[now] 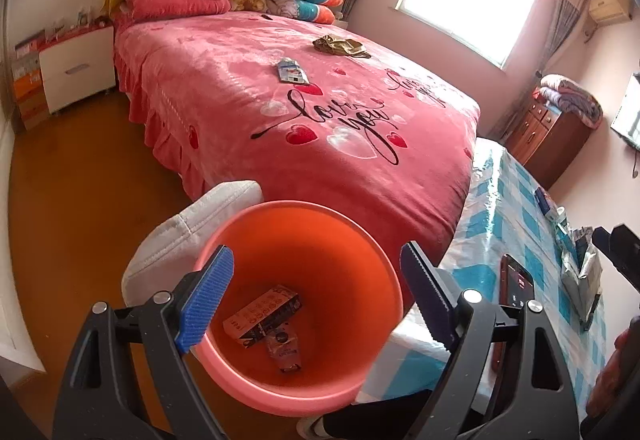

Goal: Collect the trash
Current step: 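Open both tools over the orange bucket to drop carton and pouch, then move both tools back toward the table items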

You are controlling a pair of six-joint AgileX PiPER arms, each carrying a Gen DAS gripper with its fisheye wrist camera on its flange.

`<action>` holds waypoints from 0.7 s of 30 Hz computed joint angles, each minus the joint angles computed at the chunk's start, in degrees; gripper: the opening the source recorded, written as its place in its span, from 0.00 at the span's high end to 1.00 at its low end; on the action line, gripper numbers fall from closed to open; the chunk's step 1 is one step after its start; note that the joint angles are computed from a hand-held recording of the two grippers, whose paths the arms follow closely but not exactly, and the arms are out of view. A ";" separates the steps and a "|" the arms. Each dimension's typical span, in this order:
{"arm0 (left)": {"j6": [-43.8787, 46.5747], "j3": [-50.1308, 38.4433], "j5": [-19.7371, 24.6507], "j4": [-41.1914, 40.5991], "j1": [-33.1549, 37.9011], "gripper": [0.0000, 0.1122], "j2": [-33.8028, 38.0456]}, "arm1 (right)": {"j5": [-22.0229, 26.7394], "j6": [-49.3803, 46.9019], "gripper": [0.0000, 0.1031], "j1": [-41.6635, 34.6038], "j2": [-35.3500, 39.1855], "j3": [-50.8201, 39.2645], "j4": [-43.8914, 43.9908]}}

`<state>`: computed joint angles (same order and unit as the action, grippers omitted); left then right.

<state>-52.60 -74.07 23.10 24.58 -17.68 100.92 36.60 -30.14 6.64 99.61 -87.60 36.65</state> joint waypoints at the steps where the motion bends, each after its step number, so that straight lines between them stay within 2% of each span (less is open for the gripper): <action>1: -1.23 -0.78 1.17 1.68 -0.82 0.23 0.11 | -0.67 -1.22 0.06 -0.66 -0.79 1.39 0.95; 5: -8.58 -2.88 4.72 10.71 -4.86 0.23 -0.12 | -1.84 -6.75 0.06 -4.00 -3.11 5.67 6.20; 12: -8.02 -9.64 11.71 12.88 -10.03 0.23 2.40 | -3.63 -16.47 0.06 -9.32 -6.13 11.81 15.10; 21: -5.85 -16.88 18.03 13.24 -15.34 0.23 6.12 | -0.26 -28.37 0.06 -17.25 -6.94 15.99 26.06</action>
